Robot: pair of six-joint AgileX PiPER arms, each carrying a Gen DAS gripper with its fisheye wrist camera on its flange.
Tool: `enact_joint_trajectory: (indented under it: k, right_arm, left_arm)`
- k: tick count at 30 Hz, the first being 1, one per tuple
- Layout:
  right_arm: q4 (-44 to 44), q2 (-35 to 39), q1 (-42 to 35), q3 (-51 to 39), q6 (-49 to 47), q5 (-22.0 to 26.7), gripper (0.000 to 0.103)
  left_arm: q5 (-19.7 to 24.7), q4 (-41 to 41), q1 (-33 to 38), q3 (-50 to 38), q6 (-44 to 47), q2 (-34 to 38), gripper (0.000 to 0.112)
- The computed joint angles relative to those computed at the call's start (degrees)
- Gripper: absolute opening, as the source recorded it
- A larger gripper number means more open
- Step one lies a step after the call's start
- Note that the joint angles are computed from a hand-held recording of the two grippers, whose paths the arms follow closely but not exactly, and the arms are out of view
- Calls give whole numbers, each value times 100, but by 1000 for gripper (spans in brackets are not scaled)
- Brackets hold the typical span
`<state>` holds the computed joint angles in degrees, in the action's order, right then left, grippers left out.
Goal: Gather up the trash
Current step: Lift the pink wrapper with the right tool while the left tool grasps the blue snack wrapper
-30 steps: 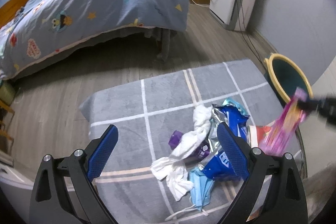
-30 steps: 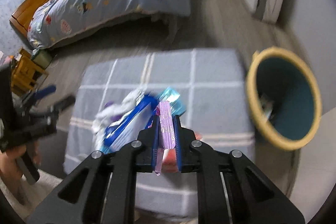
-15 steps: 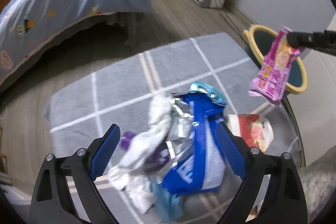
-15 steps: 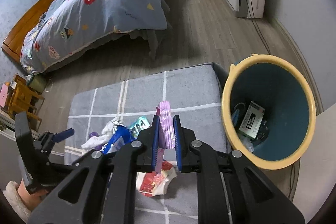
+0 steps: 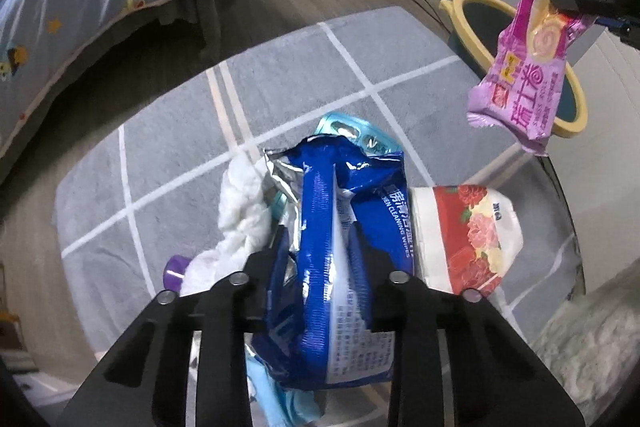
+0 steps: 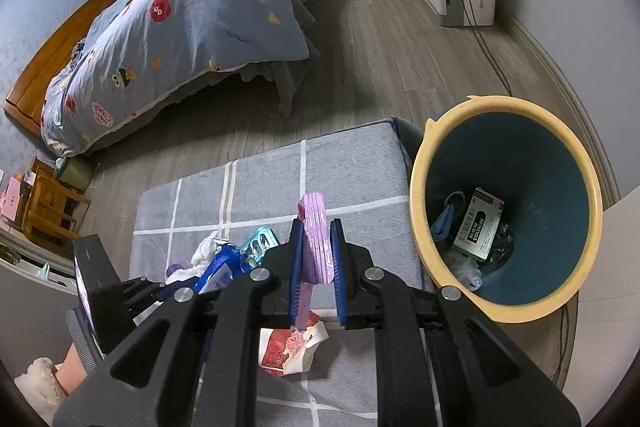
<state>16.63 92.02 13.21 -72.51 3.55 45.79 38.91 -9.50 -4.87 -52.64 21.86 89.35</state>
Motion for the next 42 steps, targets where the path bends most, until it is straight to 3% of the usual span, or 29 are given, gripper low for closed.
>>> enact_joint_trajectory:
  k: [10,23,42]
  right_arm:
    - [-113,-54,46,-1,42,-15,13]
    - [-79,-124,12,-19,76,-24,13]
    - [492,-237,-608,-130,-547,60,13]
  left_arm:
    - [117,-134,52,6,235,-343,18]
    - [226,-1167,474,-239,1029,-938,18]
    - [84,-427,-37,-283,49,-1081,18]
